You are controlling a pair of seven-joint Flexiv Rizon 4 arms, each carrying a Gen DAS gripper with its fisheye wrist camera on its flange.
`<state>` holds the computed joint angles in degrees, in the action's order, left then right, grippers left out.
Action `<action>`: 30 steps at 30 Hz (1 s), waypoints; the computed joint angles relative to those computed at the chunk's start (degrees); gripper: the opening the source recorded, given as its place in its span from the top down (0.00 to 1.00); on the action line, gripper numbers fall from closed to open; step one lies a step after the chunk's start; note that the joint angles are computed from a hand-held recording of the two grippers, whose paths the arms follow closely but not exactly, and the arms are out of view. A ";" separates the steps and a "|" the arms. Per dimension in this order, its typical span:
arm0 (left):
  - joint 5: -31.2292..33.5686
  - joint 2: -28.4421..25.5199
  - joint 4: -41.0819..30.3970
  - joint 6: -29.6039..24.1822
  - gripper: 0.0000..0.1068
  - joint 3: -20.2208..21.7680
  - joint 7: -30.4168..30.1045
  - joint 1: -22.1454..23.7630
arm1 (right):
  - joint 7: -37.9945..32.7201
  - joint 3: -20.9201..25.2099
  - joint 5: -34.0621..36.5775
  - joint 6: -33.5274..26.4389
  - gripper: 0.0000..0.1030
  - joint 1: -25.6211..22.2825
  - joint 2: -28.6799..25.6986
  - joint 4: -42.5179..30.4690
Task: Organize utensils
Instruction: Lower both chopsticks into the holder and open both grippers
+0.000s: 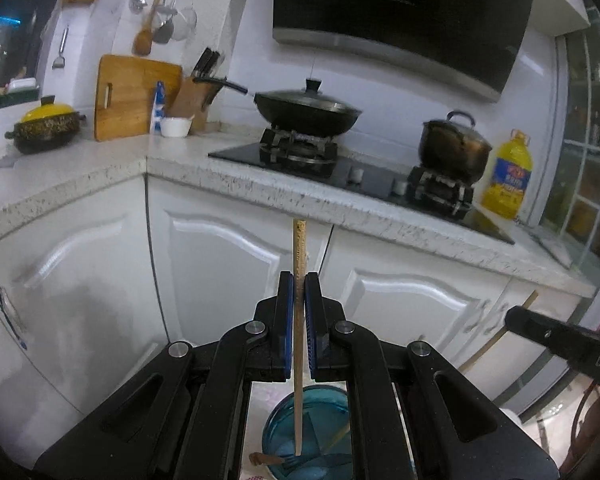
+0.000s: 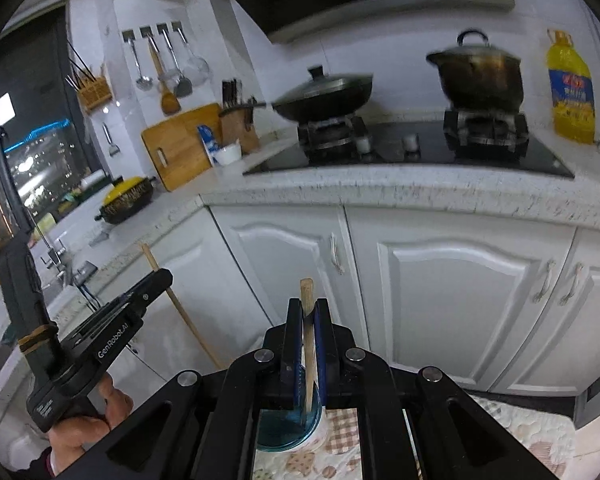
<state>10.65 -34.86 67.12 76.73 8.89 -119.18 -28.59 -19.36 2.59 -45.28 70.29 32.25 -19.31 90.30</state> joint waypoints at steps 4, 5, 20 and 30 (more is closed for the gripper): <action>0.39 -1.74 -1.11 -2.08 0.96 0.08 0.25 -0.09 | -3.97 2.40 7.08 0.87 0.95 -1.71 -2.76 -0.44; 0.23 -1.96 -0.99 -2.66 0.96 -0.47 0.91 0.19 | -4.57 2.56 8.49 1.28 0.95 -1.86 -3.07 -0.15; -2.55 1.49 5.45 -6.39 0.77 -5.12 3.80 2.12 | -9.15 3.43 19.74 2.84 0.59 -1.20 -0.86 5.89; -3.96 6.88 13.05 -4.96 0.63 -7.43 6.17 2.00 | -2.13 2.70 12.70 2.61 0.58 0.16 3.70 12.83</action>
